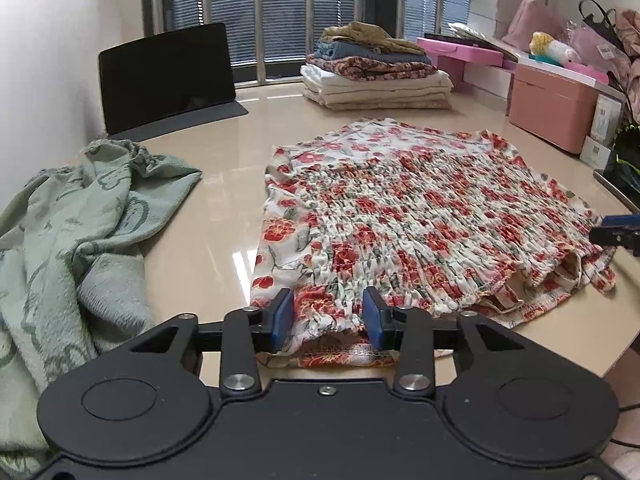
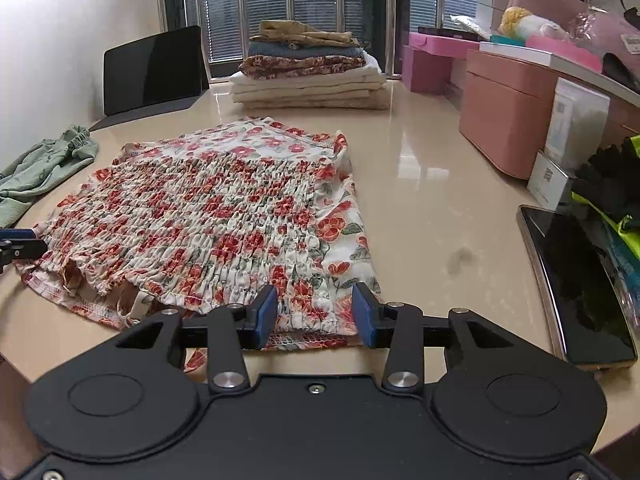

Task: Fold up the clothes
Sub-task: 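Open both grippers, release the folded hem and withdraw, then grasp the garment edge with the right gripper while the left gripper hovers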

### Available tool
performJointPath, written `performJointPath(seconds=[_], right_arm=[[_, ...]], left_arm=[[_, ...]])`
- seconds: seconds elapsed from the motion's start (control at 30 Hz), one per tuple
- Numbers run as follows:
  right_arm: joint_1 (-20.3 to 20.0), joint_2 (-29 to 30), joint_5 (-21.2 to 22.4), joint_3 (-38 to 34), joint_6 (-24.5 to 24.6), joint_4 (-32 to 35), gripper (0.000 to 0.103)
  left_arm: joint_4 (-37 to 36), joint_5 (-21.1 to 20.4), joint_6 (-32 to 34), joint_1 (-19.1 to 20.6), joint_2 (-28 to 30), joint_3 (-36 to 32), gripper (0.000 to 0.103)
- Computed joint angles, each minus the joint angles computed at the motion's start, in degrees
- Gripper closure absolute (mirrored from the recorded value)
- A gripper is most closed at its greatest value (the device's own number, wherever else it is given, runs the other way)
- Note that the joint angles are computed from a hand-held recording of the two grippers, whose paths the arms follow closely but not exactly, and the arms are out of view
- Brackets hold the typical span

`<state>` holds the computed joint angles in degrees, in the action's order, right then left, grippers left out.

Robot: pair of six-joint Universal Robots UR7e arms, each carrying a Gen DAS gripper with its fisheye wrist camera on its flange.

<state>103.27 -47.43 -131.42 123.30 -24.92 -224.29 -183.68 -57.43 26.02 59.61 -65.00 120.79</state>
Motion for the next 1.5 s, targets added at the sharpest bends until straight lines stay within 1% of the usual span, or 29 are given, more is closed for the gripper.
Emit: performJointPath(seconds=[0.1,0.17,0.2,0.23,0.27,0.3,0.33,0.37,0.4,0.43,0.5,0.57,0.63,0.7,0.87,0.97,1.03,1.17,1.23,1.33,1.4,1.47,1.5], right_arm=[[0.3,0.1,-0.2,0.4,0.0,-1.1,0.059],[0.3,0.3,-0.2,0.6,-0.2,-2.0,0.059],[0.3,0.4,-0.1,0.6,-0.2,-2.4,0.057],[0.2,0.4,-0.1,0.7,0.4,-2.9,0.052],[0.2,0.4,0.0,1.0,1.3,-3.5,0.048],[0.2,0.1,0.5,1.7,3.1,-4.6,0.043],[0.1,-0.2,1.1,2.5,4.7,-5.7,0.042],[0.1,-0.4,2.2,3.4,5.6,-7.5,0.040],[0.0,-0.6,3.1,4.3,6.4,-9.3,0.032],[0.2,-0.6,3.3,5.0,6.8,-11.1,0.018],[0.5,-0.9,3.4,5.9,7.1,-12.8,0.007],[1.1,-1.4,2.7,6.4,7.3,-12.2,0.006],[1.5,-1.6,2.0,6.2,6.9,-11.5,0.001],[1.8,-1.6,1.6,5.9,6.2,-10.9,0.001],[1.8,-3.0,4.0,4.7,6.8,-6.3,0.001],[1.4,-4.6,6.4,2.9,5.6,-1.8,0.001],[0.9,-6.3,8.8,0.8,4.2,2.7,0.001],[0.5,-9.3,13.8,-5.1,2.4,13.4,0.000],[0.5,-10.3,16.0,-9.3,1.1,21.3,0.000],[1.4,-9.3,15.9,-17.4,-2.8,34.4,0.000],[1.8,-7.0,15.3,-23.2,-5.0,40.6,0.000],[1.4,-4.8,16.0,-29.2,-4.7,47.9,0.000],[0.9,-3.7,17.1,-32.3,-3.7,52.0,0.001]], left_arm=[[-2.2,0.8,-0.1,-0.4,0.1,1.0,0.061],[-3.4,1.6,0.0,-0.8,0.2,1.6,0.056],[-3.6,2.2,-0.3,-1.0,0.2,1.6,0.044],[-3.9,3.1,-0.8,-1.2,0.2,1.7,0.028],[-4.5,4.0,-1.5,-1.5,0.1,2.0,0.022],[-5.1,5.0,-2.1,-1.7,0.0,2.2,0.013],[-6.2,5.3,-2.6,-1.9,-0.3,2.7,0.007],[-7.9,4.6,-3.0,-1.9,-0.8,3.3,0.004],[-9.3,3.9,-3.3,-1.9,-1.3,3.9,0.000],[-10.5,3.4,-3.5,-2.0,-1.6,4.3,0.000],[-12.0,3.0,-3.5,-2.2,-2.0,4.8,0.000],[-12.6,2.8,-3.1,-2.5,-1.9,4.9,0.000],[-13.1,2.6,-2.8,-2.8,-1.8,4.9,0.000],[-12.8,1.9,-2.7,-2.9,-1.6,4.7,0.000],[-10.7,-0.5,-1.7,-3.1,-0.5,2.9,0.000],[-8.9,-1.2,-0.9,-3.4,1.6,0.0,0.000],[-7.6,-2.2,-0.3,-3.6,3.2,-2.2,0.000],[-4.3,-6.0,0.7,-3.5,6.1,-5.4,0.000],[-2.9,-6.8,1.7,-3.4,7.4,-6.5,0.000],[-0.9,-6.0,3.2,-3.1,9.3,-8.0,0.000],[1.9,-5.6,2.4,-2.6,9.9,-9.1,0.000],[6.6,-6.1,0.2,-1.7,10.0,-10.6,0.000],[8.8,-6.6,-0.9,-1.3,10.0,-11.4,0.000]])
